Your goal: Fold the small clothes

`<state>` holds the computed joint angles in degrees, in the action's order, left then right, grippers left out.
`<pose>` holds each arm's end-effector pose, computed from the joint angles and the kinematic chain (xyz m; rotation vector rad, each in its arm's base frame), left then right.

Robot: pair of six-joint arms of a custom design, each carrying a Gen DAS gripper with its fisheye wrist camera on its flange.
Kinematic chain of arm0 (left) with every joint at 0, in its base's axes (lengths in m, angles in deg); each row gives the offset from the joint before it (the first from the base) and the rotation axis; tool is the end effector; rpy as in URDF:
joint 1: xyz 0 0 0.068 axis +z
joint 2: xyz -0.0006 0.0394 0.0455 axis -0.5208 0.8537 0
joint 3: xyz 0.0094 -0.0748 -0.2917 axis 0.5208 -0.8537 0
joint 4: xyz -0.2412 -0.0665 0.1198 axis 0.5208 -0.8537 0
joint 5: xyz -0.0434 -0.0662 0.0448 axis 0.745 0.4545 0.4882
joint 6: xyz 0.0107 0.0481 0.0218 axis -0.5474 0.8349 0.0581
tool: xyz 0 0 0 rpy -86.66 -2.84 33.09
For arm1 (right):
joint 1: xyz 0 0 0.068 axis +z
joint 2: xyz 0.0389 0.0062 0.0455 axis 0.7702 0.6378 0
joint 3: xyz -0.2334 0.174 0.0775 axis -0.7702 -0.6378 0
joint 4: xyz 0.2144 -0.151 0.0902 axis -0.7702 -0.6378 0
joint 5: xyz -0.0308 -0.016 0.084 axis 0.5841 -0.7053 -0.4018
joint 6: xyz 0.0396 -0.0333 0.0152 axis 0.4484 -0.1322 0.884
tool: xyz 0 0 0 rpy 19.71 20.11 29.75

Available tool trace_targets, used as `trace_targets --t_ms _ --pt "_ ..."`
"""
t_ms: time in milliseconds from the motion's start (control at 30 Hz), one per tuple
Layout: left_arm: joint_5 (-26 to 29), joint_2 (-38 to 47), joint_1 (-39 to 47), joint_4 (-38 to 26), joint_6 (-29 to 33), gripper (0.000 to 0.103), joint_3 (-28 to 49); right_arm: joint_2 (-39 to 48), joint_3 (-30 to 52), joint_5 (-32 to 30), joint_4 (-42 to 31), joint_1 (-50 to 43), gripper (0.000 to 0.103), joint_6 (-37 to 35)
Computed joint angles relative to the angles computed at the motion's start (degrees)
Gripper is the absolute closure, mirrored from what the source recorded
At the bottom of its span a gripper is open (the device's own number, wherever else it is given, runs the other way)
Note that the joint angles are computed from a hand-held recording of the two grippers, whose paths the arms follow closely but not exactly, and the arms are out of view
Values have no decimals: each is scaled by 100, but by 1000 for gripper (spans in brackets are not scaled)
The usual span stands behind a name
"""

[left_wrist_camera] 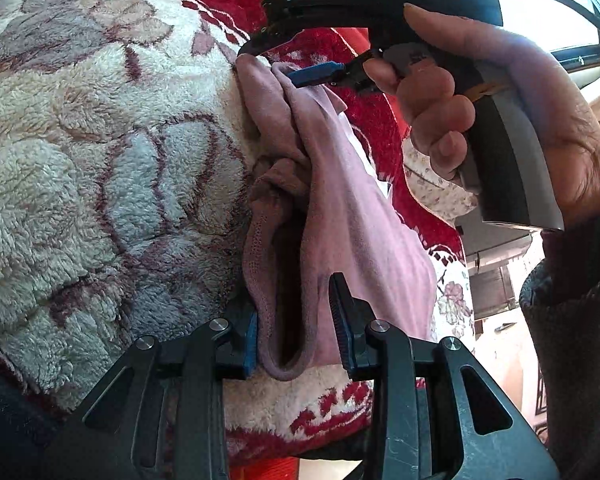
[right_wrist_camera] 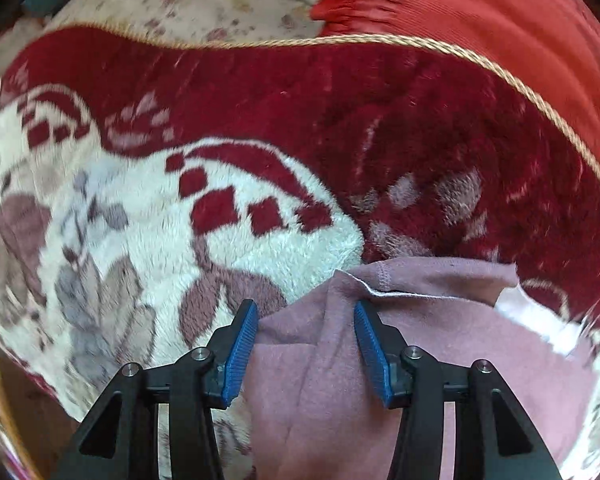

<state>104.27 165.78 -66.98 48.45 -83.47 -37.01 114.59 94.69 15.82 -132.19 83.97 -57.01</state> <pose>0.1904 -0.1497 0.1383 -0.2550 2.4273 -1.1809 0.4041 0.2679 0.2279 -0.4585 3.0351 0.0311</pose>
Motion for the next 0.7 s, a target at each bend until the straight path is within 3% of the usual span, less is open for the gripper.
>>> trace_targets --t_ms 300,400,467,633,700 --pt "-47 -13 -54 -23 -36 72 21 434 553 151 -318 5 55 -85" --pt "-73 -34 -80 -48 -42 72 27 649 934 294 -485 55 75 56" --pt "-95 -27 -93 -53 -29 72 32 416 576 102 -255 -111 92 197" --pt "23 0 -98 31 -144 71 46 -395 -516 -666 595 -566 98 268" --pt "4 -59 -100 119 -139 87 5 -797 -957 -931 914 -727 98 253"
